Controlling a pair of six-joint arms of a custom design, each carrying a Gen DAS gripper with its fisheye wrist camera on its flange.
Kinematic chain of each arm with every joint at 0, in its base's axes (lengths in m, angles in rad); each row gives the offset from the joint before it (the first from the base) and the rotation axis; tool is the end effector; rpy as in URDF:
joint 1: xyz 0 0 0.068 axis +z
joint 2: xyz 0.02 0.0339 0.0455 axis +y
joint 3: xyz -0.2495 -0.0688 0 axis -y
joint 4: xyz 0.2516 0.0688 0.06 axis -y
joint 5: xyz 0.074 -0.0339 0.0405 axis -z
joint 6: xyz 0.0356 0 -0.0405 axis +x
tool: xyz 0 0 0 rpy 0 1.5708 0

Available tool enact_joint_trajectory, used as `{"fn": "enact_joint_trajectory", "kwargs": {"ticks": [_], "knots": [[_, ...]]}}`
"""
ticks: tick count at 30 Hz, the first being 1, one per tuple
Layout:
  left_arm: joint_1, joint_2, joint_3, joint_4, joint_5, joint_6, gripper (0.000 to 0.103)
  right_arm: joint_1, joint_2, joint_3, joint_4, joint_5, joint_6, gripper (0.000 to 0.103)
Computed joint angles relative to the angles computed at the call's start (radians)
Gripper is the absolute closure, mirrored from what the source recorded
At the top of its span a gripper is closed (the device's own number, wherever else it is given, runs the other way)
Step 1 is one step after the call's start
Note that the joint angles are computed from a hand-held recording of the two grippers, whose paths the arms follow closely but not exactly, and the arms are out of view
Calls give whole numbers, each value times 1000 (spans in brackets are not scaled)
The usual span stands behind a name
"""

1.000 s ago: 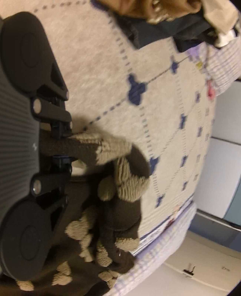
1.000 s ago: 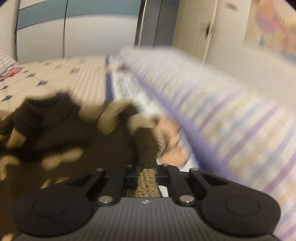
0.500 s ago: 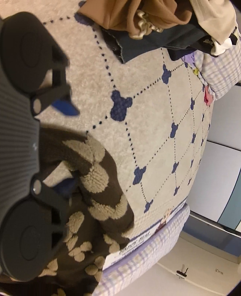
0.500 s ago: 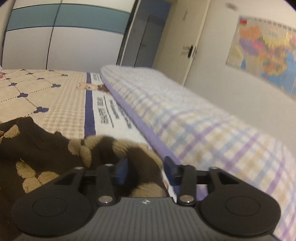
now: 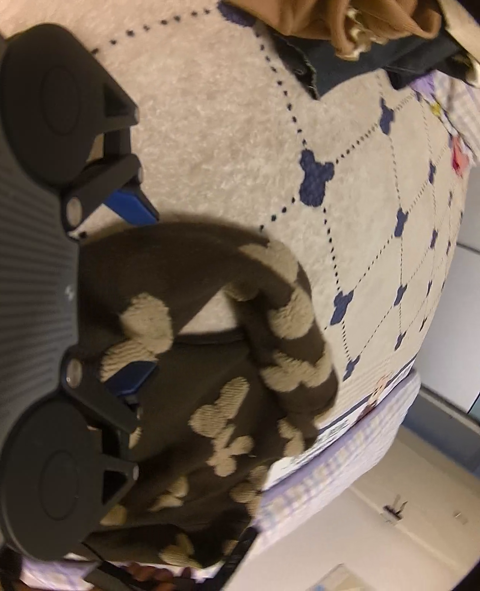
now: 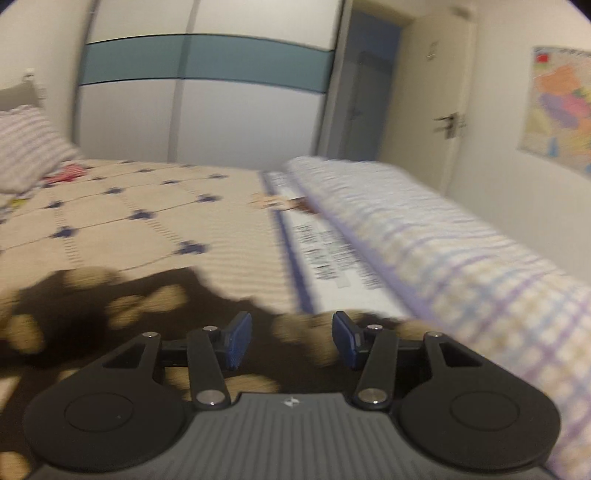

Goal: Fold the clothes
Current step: 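Regrasp the sweater sleeve with the right gripper while the left gripper grasps the body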

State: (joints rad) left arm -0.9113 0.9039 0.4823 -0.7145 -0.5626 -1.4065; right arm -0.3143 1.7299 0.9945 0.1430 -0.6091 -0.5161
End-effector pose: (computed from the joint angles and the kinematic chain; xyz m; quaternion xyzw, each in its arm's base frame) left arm 0.1153 -0.1177 0.1669 -0.2879 0.8948 -0.0813 0.3313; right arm 0.3600 -0.0956 0.1779 -0.2250 0.8236 0.0614 0.5170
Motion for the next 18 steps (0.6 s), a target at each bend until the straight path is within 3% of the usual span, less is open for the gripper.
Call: {"fn": "enact_joint_trajectory", "kwargs": {"ticks": [3,9,18], "knots": [[-61,6,7,-26,-68,9,21,22,-66,-42,-147,-94,-84,51],[-159,5,0,-66,-118,-19,21,78,-172,-113,-431,-174,-288,52],[-380,57,-13,-174,-247,-278,20,120,-121,-50,-897,-223,-552,53]]}}
